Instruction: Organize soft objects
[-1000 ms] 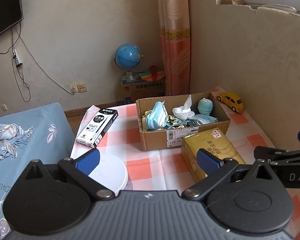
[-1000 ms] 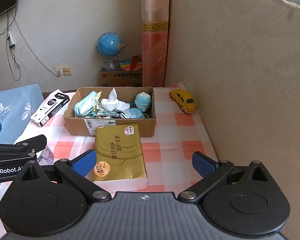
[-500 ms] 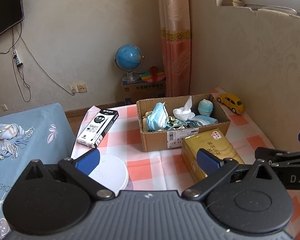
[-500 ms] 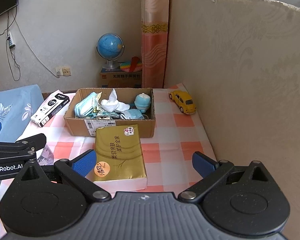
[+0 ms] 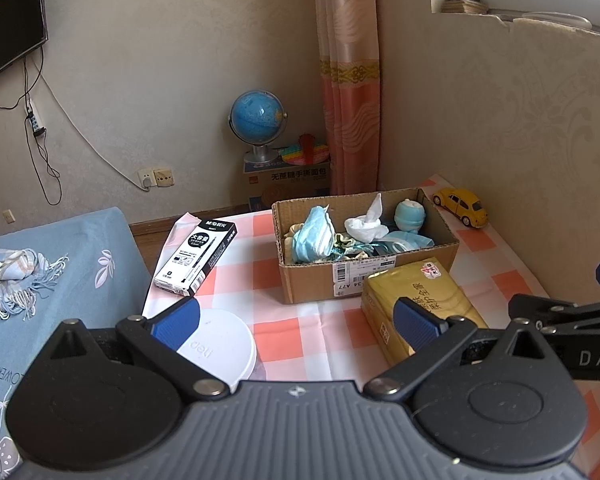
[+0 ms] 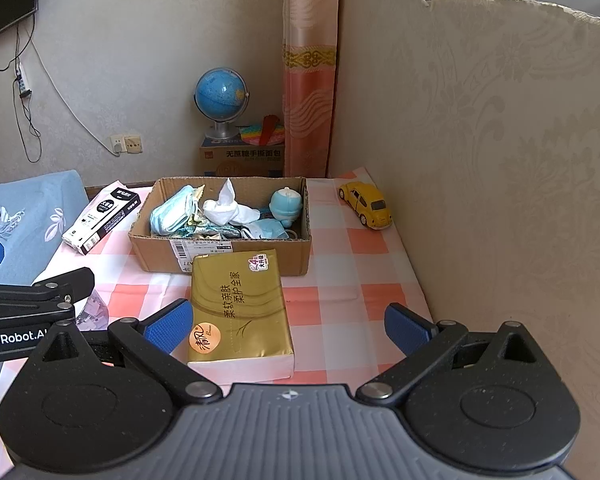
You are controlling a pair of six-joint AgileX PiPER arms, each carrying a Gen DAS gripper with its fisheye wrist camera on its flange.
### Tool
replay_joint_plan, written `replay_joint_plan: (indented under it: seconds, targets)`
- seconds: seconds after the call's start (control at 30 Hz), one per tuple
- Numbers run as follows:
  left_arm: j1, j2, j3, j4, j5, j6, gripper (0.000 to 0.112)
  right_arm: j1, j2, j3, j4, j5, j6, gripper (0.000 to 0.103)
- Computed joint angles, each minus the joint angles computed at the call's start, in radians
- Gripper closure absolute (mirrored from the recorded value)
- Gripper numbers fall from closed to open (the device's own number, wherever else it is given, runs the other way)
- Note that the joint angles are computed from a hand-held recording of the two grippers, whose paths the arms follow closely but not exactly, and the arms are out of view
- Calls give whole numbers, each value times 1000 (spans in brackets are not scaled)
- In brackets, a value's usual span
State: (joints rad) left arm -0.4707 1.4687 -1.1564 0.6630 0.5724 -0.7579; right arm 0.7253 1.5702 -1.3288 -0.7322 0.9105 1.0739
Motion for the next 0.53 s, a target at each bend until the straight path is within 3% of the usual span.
replay_joint_plan:
  seconds: [0.53]
  targets:
    - [-9, -4, -1, 9, 6, -7, 10, 4, -5, 3, -3, 3, 2, 0]
